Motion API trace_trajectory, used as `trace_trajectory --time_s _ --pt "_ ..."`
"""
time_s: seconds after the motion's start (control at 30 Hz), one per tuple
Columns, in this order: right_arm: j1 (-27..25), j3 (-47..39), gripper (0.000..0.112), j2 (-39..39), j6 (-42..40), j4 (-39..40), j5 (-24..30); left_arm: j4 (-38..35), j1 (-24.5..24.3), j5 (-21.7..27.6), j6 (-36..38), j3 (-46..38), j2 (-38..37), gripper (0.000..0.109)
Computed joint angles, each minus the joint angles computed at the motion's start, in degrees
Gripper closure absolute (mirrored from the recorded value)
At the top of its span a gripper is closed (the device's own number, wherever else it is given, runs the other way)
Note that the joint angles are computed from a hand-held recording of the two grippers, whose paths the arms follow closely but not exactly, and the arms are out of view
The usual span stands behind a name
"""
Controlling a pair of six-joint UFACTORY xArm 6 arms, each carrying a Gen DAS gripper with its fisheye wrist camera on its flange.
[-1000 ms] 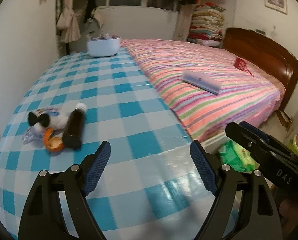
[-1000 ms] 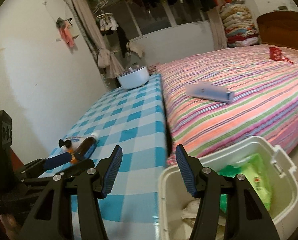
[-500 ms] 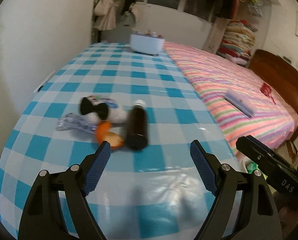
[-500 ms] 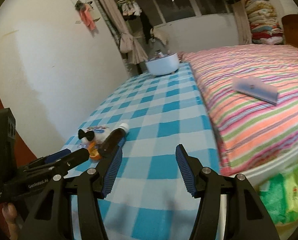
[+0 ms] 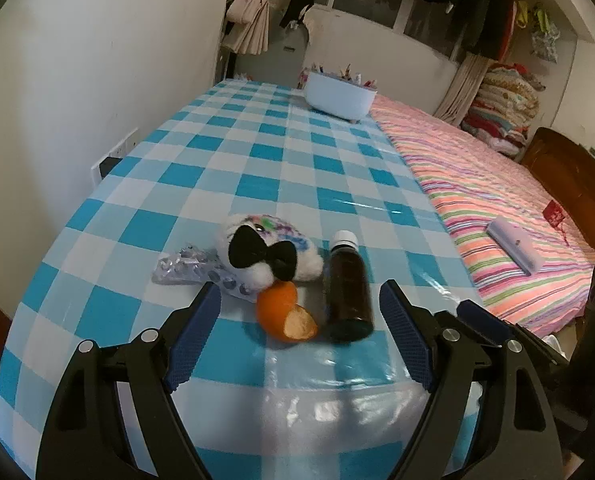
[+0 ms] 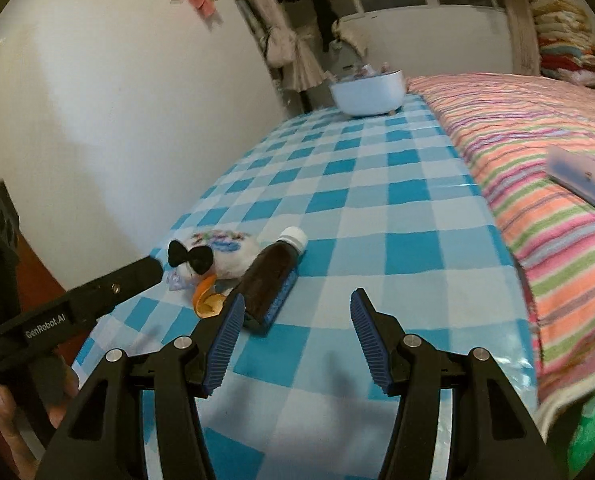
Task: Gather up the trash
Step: 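Move both tools back to the table toward the brown bottle and plush toy, then grasp the white plush toy with the left tool while the right grasps the brown bottle, then carry the plush toy and brown bottle over the white bin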
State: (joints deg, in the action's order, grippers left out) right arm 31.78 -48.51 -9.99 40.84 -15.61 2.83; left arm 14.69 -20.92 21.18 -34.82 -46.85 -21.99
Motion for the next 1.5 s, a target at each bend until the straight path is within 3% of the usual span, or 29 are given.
trace_trajectory --time_s 0.23,0.77,0.87,0.93,1.0,1.07,1.2,1.33,1.5 --pt "2.37 -7.92 0.058 7.72 -8.27 7.79 3.98 -2.31 1.76 0.14 3.64 -3.56 5.30 0.028" --pt "2.90 -19.56 0.058 17.87 -13.35 12.32 10.12 -15.16 4.88 0.37 14.82 -9.16 14.44 0.028" --pt "3.26 -20.78 0.058 19.12 -15.46 13.87 11.03 -20.97 4.83 0.79 19.13 -10.11 16.16 0.029" --pt "3.19 -20.94 0.061 19.41 -15.21 13.25 10.83 -18.95 4.82 0.53 17.95 -10.57 16.59 0.030" --pt "3.11 -20.79 0.062 19.34 -15.67 13.32 10.53 -18.58 4.74 0.32 18.10 -10.93 16.88 0.036" --pt "3.08 -20.74 0.064 19.41 -16.03 13.73 10.24 -14.03 4.93 0.05 14.43 -11.05 17.04 0.056" --pt "3.04 -19.84 0.065 19.04 -18.48 16.54 9.08 -16.82 5.12 -0.47 16.68 -10.79 17.03 0.060" --pt "3.17 -18.46 0.067 18.18 -22.89 22.21 7.77 -17.12 5.03 -1.31 16.72 -9.63 16.07 0.067" --pt "3.18 -16.99 0.069 16.92 -24.95 24.69 6.79 -15.05 4.56 -2.31 14.88 -7.94 14.11 0.068"
